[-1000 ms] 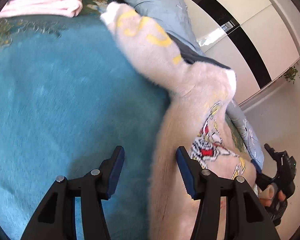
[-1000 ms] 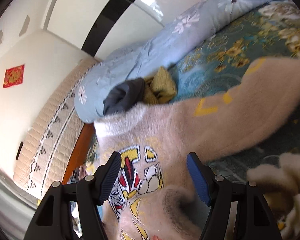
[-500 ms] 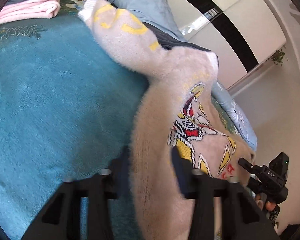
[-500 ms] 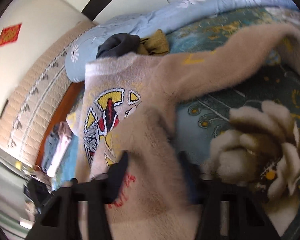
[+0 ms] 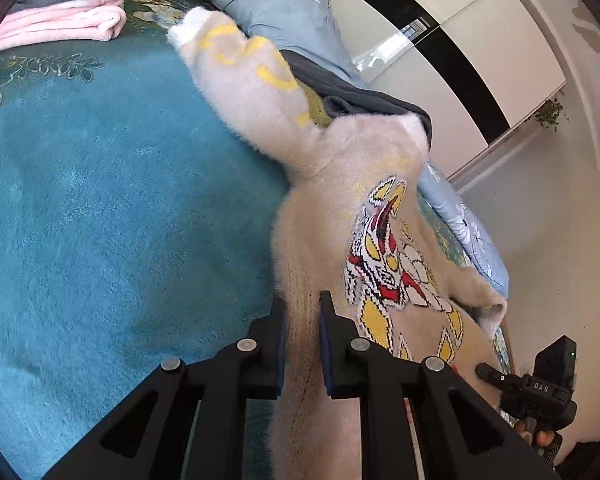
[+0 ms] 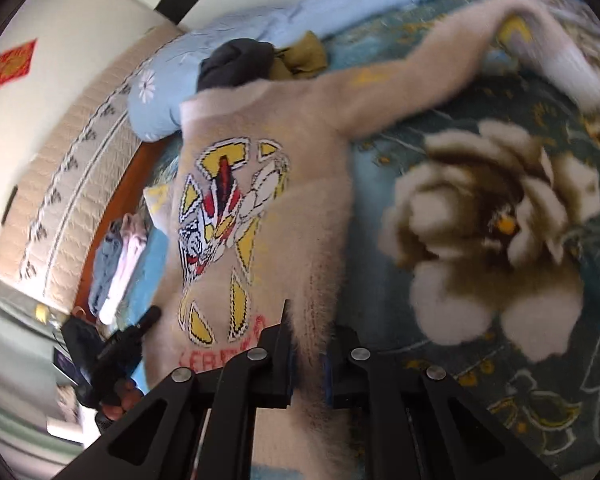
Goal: Fold clothes
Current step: 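Lift the sweater edge with the right gripper and fold it over the body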
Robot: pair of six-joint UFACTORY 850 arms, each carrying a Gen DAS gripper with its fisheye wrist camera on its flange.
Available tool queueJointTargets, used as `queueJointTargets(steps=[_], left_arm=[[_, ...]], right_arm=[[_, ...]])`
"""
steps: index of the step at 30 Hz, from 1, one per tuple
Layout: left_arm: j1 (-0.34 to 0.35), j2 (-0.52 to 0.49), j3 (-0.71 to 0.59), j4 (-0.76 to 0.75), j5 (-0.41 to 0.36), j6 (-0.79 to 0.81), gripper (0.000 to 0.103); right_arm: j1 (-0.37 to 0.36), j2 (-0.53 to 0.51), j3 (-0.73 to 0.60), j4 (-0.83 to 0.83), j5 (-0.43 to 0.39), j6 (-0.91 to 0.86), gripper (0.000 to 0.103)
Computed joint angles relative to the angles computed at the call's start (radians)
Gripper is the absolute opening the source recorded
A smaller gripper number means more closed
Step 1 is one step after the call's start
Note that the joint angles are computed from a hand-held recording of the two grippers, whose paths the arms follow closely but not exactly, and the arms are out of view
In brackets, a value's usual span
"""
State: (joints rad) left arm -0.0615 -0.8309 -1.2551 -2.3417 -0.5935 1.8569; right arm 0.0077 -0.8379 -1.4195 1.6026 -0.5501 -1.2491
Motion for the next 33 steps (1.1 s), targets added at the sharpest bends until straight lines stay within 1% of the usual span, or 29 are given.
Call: queueJointTargets(steps=[1, 2, 4, 5, 6, 8, 10, 12, 13, 14, 15, 17, 18, 20, 22, 23, 25, 26, 27, 29, 30, 31, 33], left_arm=[[0.0, 0.005, 0.007, -0.013, -0.006, 0.02, 0.015], [-0.002, 0.01, 0.013, -0.029, -0.005, 0.044, 0.015], [-0.006, 0.019, 0.022, -0.059, 0.008, 0.076, 0.015], [-0.008, 0.024, 0.025, -0.077, 0.016, 0.093, 0.015], [-0.011, 0.027, 0.025, -0.109, 0.032, 0.114, 0.015], [-0.01, 0.05, 0.048, -0.214, 0.057, 0.199, 0.017], [-0.013, 0.068, 0.059, -0.308, 0.097, 0.282, 0.018], [-0.021, 0.089, 0.063, -0.349, 0.133, 0.34, 0.019], [-0.026, 0.099, 0.065, -0.363, 0.145, 0.365, 0.019], [-0.033, 0.107, 0.065, -0.339, 0.134, 0.365, 0.022], [-0.046, 0.115, 0.063, -0.312, 0.128, 0.374, 0.027], [-0.087, 0.115, 0.036, -0.258, 0.139, 0.408, 0.034], [-0.108, 0.107, 0.018, -0.233, 0.148, 0.414, 0.034], [-0.143, 0.077, -0.03, -0.129, 0.183, 0.367, 0.035], [-0.163, 0.035, -0.08, 0.025, 0.228, 0.243, 0.035], [-0.172, 0.013, -0.104, 0.114, 0.248, 0.169, 0.035], [-0.176, -0.017, -0.128, 0.227, 0.278, 0.066, 0.034], [-0.176, -0.028, -0.134, 0.25, 0.283, 0.043, 0.034], [-0.171, -0.03, -0.13, 0.232, 0.262, 0.061, 0.034], [-0.16, -0.029, -0.127, 0.274, 0.235, 0.02, 0.035], [-0.154, -0.03, -0.127, 0.29, 0.221, 0.004, 0.035], [-0.148, -0.032, -0.127, 0.304, 0.205, -0.01, 0.035], [-0.133, -0.037, -0.127, 0.326, 0.161, -0.032, 0.035]], right_arm=[[-0.003, 0.001, 0.002, 0.041, -0.006, -0.034, 0.015], [-0.005, 0.005, 0.003, 0.075, -0.008, -0.066, 0.018], [-0.01, 0.017, 0.01, 0.164, 0.003, -0.147, 0.033], [-0.019, 0.023, 0.018, 0.241, 0.0, -0.206, 0.048], [-0.028, 0.028, 0.026, 0.316, -0.005, -0.262, 0.055], [-0.049, 0.032, 0.032, 0.436, 0.001, -0.329, 0.055], [-0.073, 0.022, 0.019, 0.542, 0.018, -0.349, 0.055], [-0.098, 0.002, -0.005, 0.643, 0.03, -0.35, 0.056], [-0.111, -0.01, -0.016, 0.679, 0.012, -0.335, 0.056], [-0.124, -0.026, -0.029, 0.715, -0.012, -0.316, 0.056], [-0.136, -0.042, -0.042, 0.749, -0.034, -0.295, 0.056], [-0.155, -0.074, -0.073, 0.801, -0.075, -0.248, 0.056], [-0.161, -0.092, -0.093, 0.814, -0.089, -0.221, 0.056], [-0.171, -0.121, -0.134, 0.833, -0.078, -0.166, 0.056], [-0.178, -0.14, -0.161, 0.859, -0.046, -0.116, 0.056], [-0.183, -0.147, -0.172, 0.856, -0.034, -0.092, 0.055], [-0.193, -0.161, -0.202, 0.814, 0.003, -0.05, 0.04], [-0.194, -0.16, -0.217, 0.781, 0.044, -0.048, 0.022], [-0.195, -0.16, -0.233, 0.744, 0.085, -0.043, 0.013], [-0.198, -0.148, -0.243, 0.712, 0.146, -0.067, 0.011], [-0.197, -0.136, -0.242, 0.744, 0.16, -0.12, 0.01], [-0.196, -0.121, -0.24, 0.787, 0.177, -0.186, 0.01], [-0.185, -0.088, -0.238, 0.937, 0.214, -0.389, 0.01]])
